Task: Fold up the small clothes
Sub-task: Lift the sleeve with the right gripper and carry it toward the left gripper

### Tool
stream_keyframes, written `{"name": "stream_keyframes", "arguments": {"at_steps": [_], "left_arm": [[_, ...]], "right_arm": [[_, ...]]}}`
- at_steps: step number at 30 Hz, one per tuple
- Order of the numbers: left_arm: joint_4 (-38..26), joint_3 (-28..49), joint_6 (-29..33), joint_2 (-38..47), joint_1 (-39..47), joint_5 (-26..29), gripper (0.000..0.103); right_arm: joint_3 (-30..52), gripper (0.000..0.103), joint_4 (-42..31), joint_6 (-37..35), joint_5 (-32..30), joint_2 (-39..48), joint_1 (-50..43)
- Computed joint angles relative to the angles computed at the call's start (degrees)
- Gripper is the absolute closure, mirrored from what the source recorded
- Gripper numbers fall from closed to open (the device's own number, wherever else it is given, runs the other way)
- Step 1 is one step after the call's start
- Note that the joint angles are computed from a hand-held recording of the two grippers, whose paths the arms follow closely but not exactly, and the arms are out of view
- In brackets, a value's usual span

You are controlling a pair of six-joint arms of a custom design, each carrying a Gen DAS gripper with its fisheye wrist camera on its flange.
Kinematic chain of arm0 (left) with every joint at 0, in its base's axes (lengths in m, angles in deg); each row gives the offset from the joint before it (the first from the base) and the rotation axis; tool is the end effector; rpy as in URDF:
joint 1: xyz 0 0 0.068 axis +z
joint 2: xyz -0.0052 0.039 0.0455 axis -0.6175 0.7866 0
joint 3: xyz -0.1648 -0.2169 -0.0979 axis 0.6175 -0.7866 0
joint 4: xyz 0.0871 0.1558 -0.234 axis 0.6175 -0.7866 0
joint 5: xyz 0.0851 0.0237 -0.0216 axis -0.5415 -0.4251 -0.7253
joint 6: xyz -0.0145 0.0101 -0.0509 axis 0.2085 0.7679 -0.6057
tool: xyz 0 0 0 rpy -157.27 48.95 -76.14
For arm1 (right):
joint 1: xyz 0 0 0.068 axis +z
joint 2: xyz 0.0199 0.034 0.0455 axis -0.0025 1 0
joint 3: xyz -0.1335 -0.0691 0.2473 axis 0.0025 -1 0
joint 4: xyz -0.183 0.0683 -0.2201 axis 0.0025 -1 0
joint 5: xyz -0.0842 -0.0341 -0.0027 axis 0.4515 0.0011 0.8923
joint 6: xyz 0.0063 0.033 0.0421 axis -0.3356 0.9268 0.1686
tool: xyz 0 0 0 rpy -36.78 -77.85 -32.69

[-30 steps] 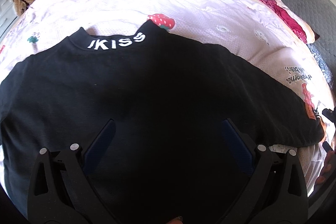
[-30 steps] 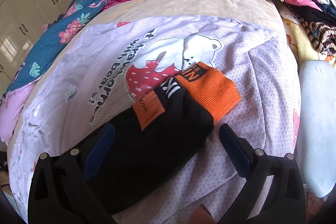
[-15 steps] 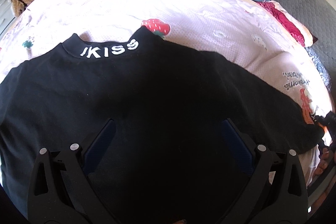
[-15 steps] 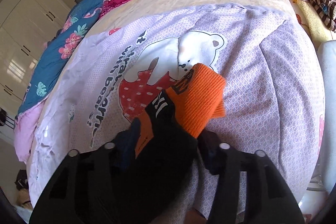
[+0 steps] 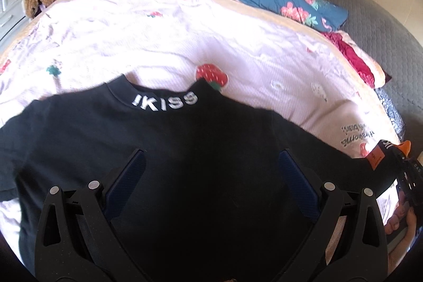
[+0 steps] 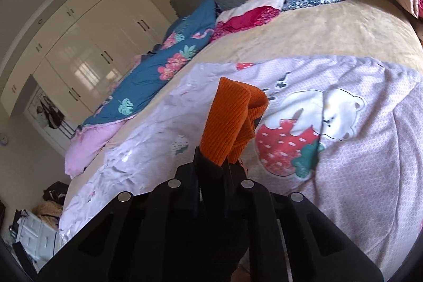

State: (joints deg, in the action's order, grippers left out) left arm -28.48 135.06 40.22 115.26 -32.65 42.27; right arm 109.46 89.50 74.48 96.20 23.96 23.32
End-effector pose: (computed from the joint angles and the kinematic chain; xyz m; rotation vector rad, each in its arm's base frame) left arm 0.3440 0.0243 0.1435 -0.0723 2.4641 -0.2792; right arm 0.2753 0.1012 0.1387 0.8606 1.8849 0.3413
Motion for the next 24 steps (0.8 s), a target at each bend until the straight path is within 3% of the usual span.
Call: {"name": "stream_keyframes", "arguments": {"at_steps": [10,24], "left_arm": [[-2.5,0.8,1.9,-2.6,5.7,4.3,0.009],[-7.4,3.6,6.1,-3.3,16.7,12.9,0.009]], "right_arm": [[4.3,0.091,3.5,-10.8,1.9,-0.4,7.4],[16.8,0.091,-0.6,-19.0,2.3,4.9,16.5]]}}
